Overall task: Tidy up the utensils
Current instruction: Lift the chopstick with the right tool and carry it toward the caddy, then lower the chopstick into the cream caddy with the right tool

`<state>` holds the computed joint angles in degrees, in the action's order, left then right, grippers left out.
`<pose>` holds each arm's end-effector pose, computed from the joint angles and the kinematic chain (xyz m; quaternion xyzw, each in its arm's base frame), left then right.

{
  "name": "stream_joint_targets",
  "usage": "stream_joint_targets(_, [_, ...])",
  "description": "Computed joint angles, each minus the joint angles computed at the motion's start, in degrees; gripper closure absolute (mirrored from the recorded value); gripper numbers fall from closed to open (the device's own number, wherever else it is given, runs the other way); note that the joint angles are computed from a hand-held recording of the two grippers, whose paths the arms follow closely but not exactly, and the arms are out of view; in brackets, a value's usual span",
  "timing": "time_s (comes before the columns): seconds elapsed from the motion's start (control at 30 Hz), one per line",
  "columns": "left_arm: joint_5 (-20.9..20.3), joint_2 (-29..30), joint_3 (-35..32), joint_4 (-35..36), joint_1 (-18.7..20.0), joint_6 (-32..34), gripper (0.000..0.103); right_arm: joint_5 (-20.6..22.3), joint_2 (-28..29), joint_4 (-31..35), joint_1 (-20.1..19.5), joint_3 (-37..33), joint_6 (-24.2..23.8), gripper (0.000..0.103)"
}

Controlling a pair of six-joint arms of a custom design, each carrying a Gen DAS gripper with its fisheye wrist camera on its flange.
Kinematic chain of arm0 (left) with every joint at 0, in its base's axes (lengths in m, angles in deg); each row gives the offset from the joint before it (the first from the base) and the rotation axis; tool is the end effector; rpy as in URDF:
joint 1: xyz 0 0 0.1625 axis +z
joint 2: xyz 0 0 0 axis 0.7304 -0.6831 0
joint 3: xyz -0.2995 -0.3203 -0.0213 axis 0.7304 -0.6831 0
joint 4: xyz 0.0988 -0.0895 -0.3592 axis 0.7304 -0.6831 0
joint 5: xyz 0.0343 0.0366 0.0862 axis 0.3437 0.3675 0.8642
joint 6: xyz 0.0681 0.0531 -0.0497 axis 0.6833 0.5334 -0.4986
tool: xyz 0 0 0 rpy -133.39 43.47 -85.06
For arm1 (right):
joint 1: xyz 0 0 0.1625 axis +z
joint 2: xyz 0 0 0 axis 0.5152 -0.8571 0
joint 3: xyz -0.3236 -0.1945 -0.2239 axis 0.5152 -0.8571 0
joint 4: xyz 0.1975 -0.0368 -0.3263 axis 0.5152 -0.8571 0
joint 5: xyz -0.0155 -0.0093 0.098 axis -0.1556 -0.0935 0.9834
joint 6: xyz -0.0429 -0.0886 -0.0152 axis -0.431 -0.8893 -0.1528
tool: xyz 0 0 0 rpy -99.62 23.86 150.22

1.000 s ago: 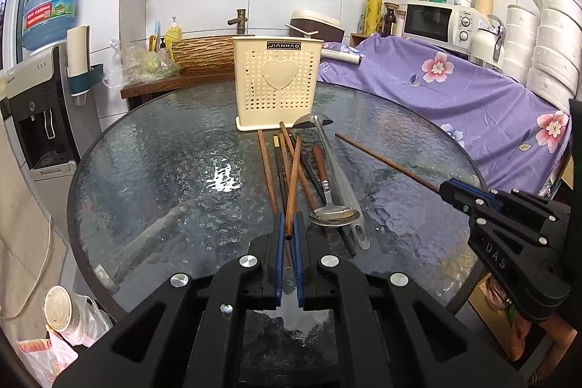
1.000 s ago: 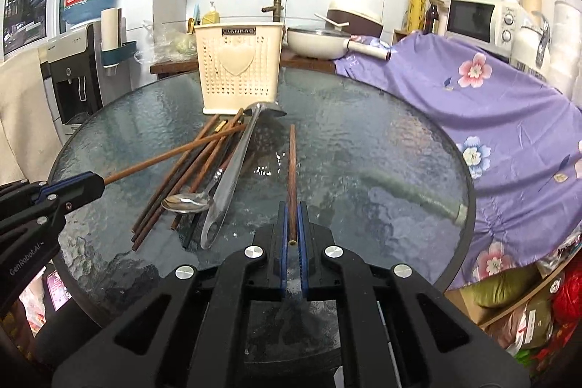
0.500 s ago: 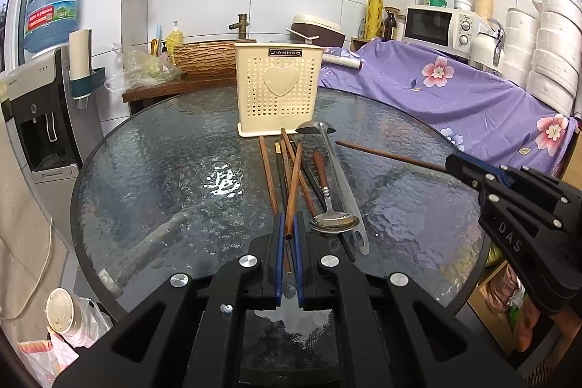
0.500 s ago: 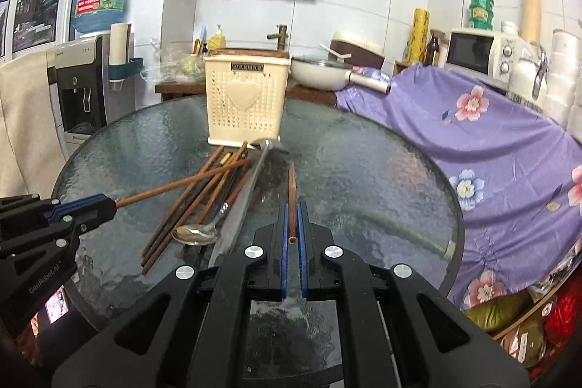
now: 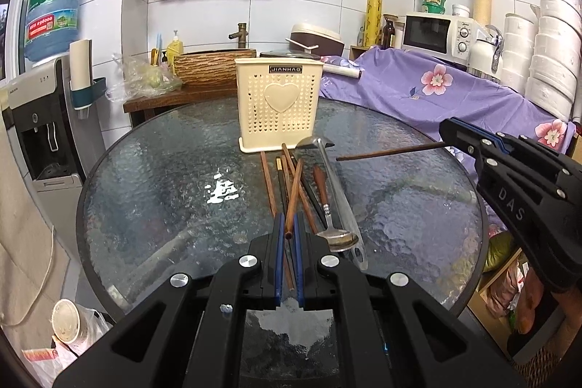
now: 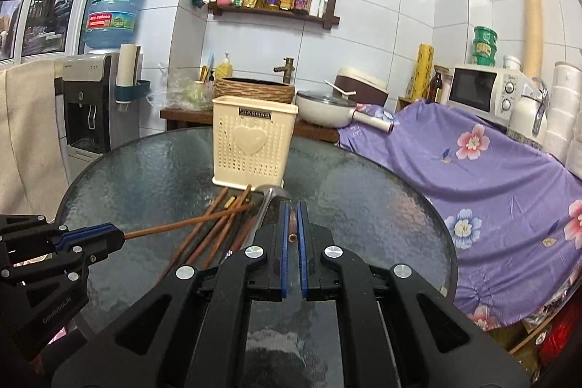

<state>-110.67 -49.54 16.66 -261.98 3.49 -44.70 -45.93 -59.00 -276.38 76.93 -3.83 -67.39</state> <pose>-0.2057 -0.5955 0.2341 0.1205 0.7885 -0.4930 0.3475 0.3339 -0.6725 0.1230 0.4297 -0.7536 0.4427 0.2269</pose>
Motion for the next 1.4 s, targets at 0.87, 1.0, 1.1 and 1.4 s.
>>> stream_joint_targets(0.87, [-5.97,-5.88,-8.21,17.25,0.28,-4.73,0.098,3.23,0.77,21.60,2.57,-16.65,3.39,0.098])
stream_joint_targets(1.0, [-7.08,-5.98,-9.94,18.41,0.46,-4.09,0.098,2.97,2.17,27.06,3.18,-21.65,3.29,0.098])
stream_joint_targets(1.1, [-8.54,-6.32,-11.22,19.80,0.81,-4.75,0.098,2.85,3.17,31.63,3.42,-25.61,4.53,0.098])
stream_joint_targets(1.4, [-9.79,-5.55,-15.52,22.69,1.06,-1.74,0.098,1.61,6.95,41.30,3.97,-36.04,5.12,0.098])
